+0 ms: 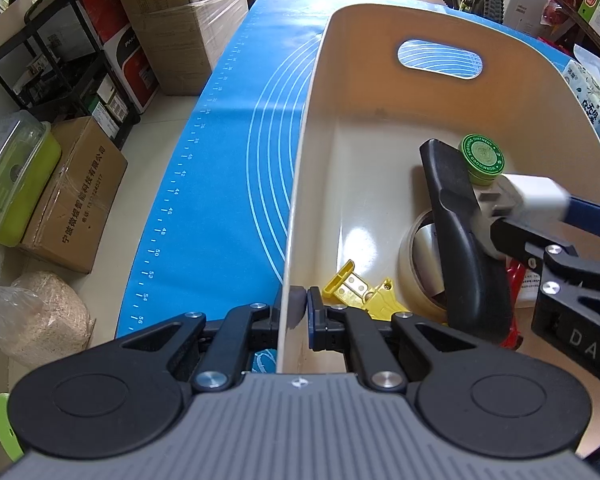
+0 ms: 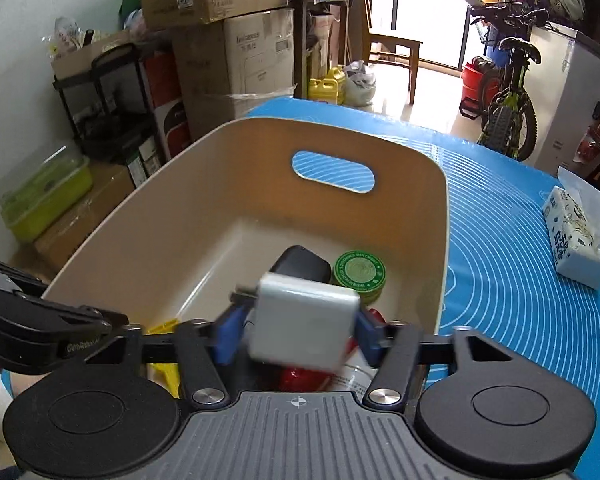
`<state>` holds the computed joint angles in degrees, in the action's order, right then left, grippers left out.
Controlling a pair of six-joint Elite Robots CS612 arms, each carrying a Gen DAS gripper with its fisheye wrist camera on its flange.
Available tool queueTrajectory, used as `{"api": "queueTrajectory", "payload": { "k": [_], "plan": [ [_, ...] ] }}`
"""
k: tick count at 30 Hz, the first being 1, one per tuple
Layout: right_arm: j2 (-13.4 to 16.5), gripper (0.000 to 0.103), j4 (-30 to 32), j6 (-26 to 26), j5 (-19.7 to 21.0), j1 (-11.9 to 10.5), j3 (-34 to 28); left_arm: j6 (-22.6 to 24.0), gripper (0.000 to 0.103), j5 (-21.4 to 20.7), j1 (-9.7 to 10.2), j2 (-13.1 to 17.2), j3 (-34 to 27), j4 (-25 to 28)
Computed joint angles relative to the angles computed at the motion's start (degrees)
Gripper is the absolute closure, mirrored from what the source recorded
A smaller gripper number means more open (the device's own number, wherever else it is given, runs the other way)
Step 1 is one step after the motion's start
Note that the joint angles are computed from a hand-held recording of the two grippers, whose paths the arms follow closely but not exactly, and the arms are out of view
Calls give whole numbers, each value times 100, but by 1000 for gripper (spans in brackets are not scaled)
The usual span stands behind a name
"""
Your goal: Organize rigid objects
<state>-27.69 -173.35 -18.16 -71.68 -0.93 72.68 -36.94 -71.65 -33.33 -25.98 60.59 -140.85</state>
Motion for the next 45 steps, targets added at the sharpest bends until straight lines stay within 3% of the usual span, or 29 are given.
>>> {"api": "queueTrajectory", "payload": {
  "k": [4, 11, 13, 14, 25, 33, 45],
  "plan": [
    [-52, 42, 25, 246, 236, -69, 16, -32, 93, 43, -2, -2, 14, -49],
    [-255, 26, -563, 261, 377, -185, 355, -84, 86, 461, -85, -153, 244, -439],
    [-341, 23, -703, 281, 418, -227, 477, -82, 54, 614, -124, -224, 356, -670],
    [-387, 21, -774, 290, 443, -252, 540, -64, 47, 746, -155, -261, 410, -761],
    [-929, 9, -1457, 448, 645, -484, 1253, 110, 34, 1404, -494, -715, 965, -1275],
    [-1353, 8, -1802, 479, 672, -666, 1892, 243, 33, 1734, -788, -1008, 1335, -1684],
    [-1834, 7, -2328, 511, 809, -1032, 2788, 27, 33, 2028, -1187, -1285, 1821, -2167]
  ]
}}
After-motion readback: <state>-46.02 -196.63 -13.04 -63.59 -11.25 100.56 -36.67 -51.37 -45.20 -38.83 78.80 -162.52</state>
